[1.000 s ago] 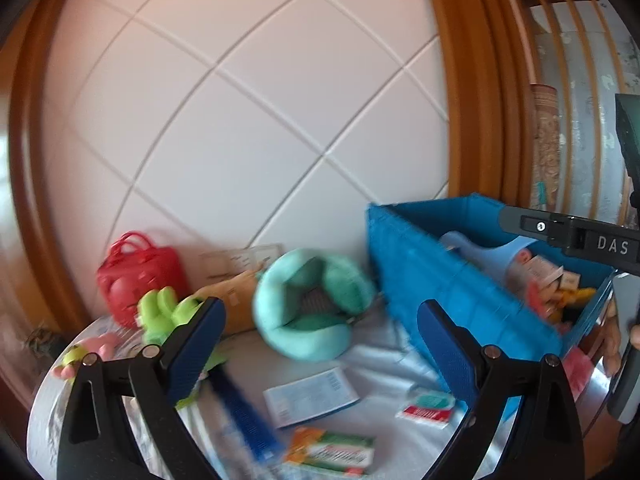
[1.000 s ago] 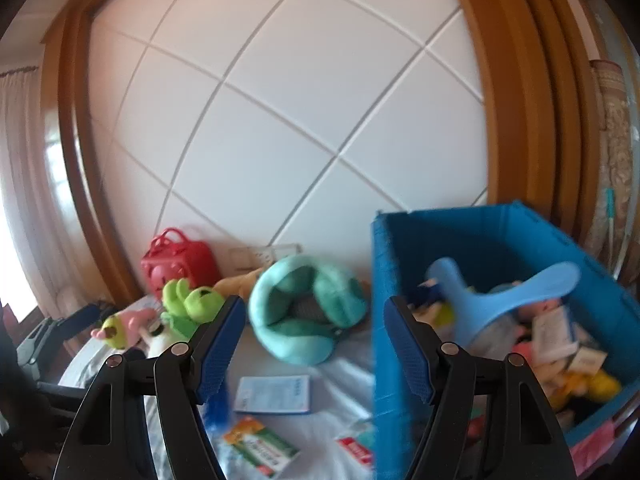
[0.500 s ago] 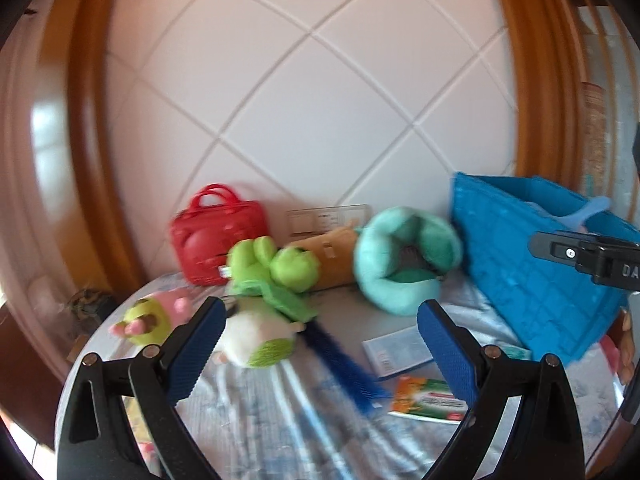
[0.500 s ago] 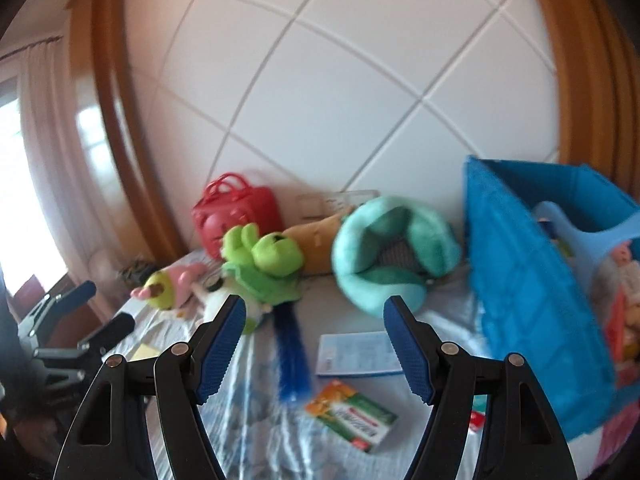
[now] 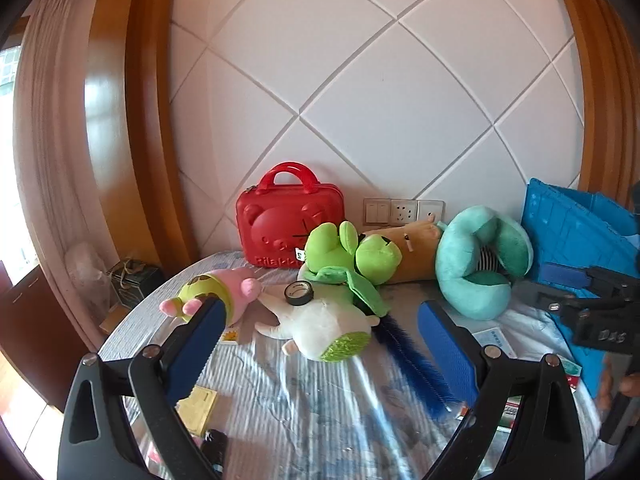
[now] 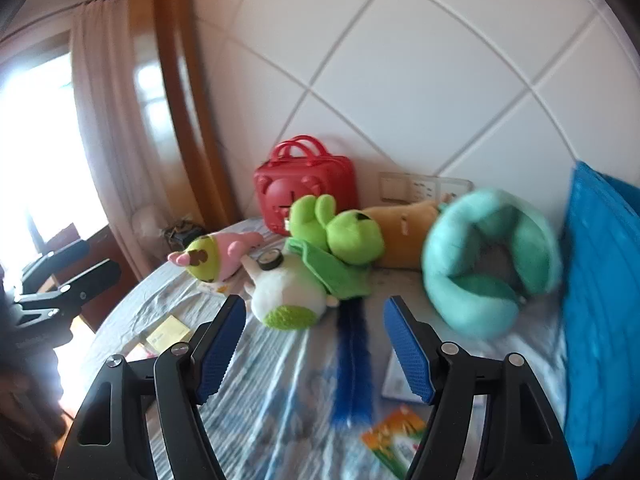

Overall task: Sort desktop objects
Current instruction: 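Withdraw both tools from the crate back over the bed, then move the right tool down onto the green frog plush and close it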

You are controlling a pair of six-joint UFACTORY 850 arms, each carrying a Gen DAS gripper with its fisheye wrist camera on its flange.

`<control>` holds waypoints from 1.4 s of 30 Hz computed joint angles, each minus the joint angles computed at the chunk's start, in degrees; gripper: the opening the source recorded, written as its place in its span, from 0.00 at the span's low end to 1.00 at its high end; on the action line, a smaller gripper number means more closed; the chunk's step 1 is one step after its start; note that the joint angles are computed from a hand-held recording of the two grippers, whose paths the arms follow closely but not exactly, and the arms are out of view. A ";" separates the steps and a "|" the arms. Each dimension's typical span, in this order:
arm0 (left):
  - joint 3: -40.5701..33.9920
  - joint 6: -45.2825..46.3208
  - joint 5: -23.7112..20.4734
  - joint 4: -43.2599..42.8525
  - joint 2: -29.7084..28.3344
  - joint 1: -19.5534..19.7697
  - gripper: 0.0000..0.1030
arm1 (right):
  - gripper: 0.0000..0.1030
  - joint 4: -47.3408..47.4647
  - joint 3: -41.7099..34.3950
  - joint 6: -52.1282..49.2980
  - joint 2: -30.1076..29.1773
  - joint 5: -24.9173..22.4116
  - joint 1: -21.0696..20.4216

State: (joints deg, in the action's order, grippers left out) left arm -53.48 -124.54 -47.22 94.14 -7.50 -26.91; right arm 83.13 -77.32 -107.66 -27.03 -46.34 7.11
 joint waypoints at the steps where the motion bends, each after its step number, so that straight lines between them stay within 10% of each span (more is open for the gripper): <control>1: 0.40 -0.09 0.46 0.87 0.21 0.64 0.95 | 0.71 0.63 -0.35 -0.46 -0.54 0.43 0.82; 11: 1.80 -7.05 11.50 16.85 -1.50 11.91 0.95 | 0.71 1.03 -10.09 2.39 -11.68 13.76 13.03; 24: 1.56 -24.36 22.88 31.75 -9.68 20.37 0.95 | 0.65 -33.52 -47.32 45.08 -39.37 17.89 18.86; 27: 2.91 -24.42 23.44 31.82 -9.63 21.04 0.95 | 0.51 -42.98 -56.07 55.50 -45.18 17.22 19.28; 29: 3.74 -24.10 22.94 31.41 -9.27 21.20 0.95 | 0.09 -47.11 -62.23 61.04 -48.86 14.58 19.12; 32: 4.24 -25.60 23.42 32.39 -9.02 21.78 0.95 | 0.07 -52.89 -70.49 68.64 -53.58 11.63 19.02; 42: 2.25 -28.90 25.84 36.87 -10.61 21.50 0.95 | 0.06 -30.09 -44.09 44.66 -37.07 15.31 16.97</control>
